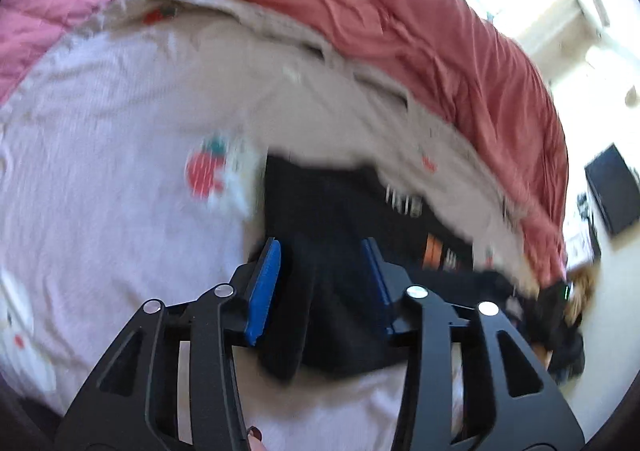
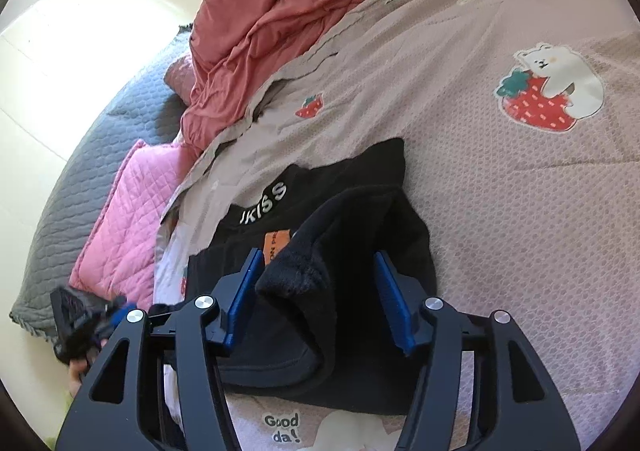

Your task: Fold small clothes

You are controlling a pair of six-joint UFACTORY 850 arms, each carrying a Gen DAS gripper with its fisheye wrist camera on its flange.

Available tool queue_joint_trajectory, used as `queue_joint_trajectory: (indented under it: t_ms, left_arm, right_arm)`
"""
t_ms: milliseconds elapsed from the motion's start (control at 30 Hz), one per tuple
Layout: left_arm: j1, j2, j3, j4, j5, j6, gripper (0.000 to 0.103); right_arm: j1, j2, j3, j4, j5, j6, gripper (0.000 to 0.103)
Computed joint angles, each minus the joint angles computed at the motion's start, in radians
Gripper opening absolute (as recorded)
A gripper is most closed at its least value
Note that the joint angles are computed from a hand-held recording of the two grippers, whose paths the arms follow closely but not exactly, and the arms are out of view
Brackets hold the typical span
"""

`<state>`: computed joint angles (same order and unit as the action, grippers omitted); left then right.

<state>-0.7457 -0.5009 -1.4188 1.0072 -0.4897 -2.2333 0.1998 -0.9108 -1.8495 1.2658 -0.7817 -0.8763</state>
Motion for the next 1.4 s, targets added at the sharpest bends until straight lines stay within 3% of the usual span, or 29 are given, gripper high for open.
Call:
queue_joint_trajectory:
  t_ms: [133,300,333,400,500,700,833,1100,1200,1300,1400]
  left_arm:
    - [-0.041,-0.014,0.021,-0.114,0.016,0.088,0.049]
    - [-0.042,-0.055,-0.014,-0.14,0.034,0.122,0.051]
    - [-0.041,-0.073,-0.044,-0.186,0.004,0.184,0.04]
    - [-0.04,-0.103,-0.095,-0.25,-0.038,0.281,0.003]
    - [-0.028,-0.112,-0.129,-0.248,-0.013,0.308,0.003]
    - [0.02,-0.091,-0.143,-0.069,0.047,0.105,0.002]
    - [0.064,-0.089,-0.167,0.003,0.014,0.028,0.002]
    - [0.143,-0.115,-0.182,-0.049,-0.039,0.02,0.002]
    - [0.165,-0.129,-0.175,-0.099,-0.049,0.031,0.002]
    - [0.171,-0.103,-0.111,-0.016,-0.013,-0.103,0.003]
    - [0.15,-0.046,-0.023,0.192,-0.003,-0.329,0.003]
  right_arm:
    - [0.009,0.006,0.004,-0.023,-0.001,-0.003,0.059]
    - [0.018,0.003,0.0,-0.071,0.0,0.018,0.06]
    - [0.019,0.002,0.0,-0.074,0.001,0.017,0.06]
    - [0.019,0.002,0.0,-0.075,0.0,0.015,0.06]
    - [0.016,-0.001,-0.003,-0.065,-0.008,0.013,0.06]
    - [0.003,0.001,0.004,-0.015,-0.014,-0.01,0.06]
    - [-0.004,-0.003,0.004,0.02,-0.012,-0.015,0.06]
    - [-0.017,0.001,0.016,0.086,0.009,-0.038,0.06]
    - [-0.019,0.005,0.023,0.118,0.028,-0.051,0.068]
    - [-0.025,0.004,0.023,0.131,0.037,-0.043,0.068]
    - [-0.036,0.015,0.037,0.181,0.037,-0.075,0.068]
